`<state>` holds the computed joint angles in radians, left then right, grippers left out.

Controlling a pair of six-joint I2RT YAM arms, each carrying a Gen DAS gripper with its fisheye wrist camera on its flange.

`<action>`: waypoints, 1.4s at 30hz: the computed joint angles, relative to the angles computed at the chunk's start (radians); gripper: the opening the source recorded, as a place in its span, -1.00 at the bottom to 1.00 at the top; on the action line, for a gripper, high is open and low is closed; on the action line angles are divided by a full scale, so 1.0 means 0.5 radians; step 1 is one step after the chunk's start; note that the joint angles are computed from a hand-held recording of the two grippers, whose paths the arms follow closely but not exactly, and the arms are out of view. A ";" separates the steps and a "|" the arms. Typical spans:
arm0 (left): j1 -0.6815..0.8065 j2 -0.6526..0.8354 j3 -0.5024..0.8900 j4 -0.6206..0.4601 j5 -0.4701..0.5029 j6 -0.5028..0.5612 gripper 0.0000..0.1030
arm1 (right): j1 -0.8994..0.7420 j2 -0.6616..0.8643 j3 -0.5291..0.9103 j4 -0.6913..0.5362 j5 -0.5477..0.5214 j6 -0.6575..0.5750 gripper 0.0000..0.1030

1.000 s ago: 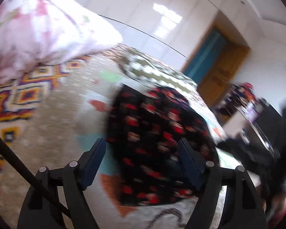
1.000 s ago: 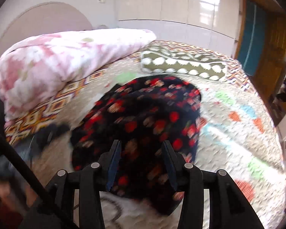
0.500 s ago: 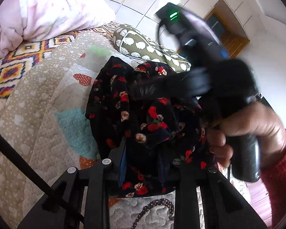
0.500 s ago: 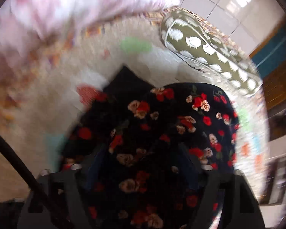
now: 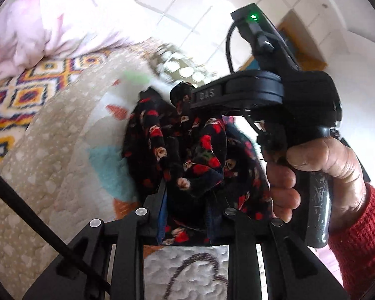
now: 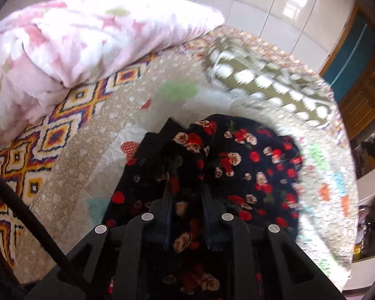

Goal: Fold large clothes

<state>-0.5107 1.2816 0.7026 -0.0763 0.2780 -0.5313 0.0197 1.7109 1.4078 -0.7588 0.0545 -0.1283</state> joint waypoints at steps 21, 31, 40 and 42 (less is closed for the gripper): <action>0.458 -0.008 -0.019 -0.019 0.369 0.158 -0.12 | -0.205 -0.460 -0.232 0.143 -0.342 -0.055 0.17; 0.400 0.023 0.024 -0.123 -0.173 0.103 -0.12 | -0.239 -0.603 -0.636 0.273 -0.267 -0.179 -0.84; 0.455 0.066 0.041 -0.126 -0.181 0.068 -0.12 | 0.025 -0.506 -0.949 0.443 -0.259 -0.084 -0.83; 0.441 0.082 0.051 -0.132 -0.183 0.062 -0.12 | 0.042 -0.652 -1.064 0.463 -0.255 -0.082 -0.83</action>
<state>-0.2902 1.3223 0.7283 -0.1425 0.1866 -0.5002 0.0405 1.3851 0.8757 -0.5275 -0.0728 -0.1692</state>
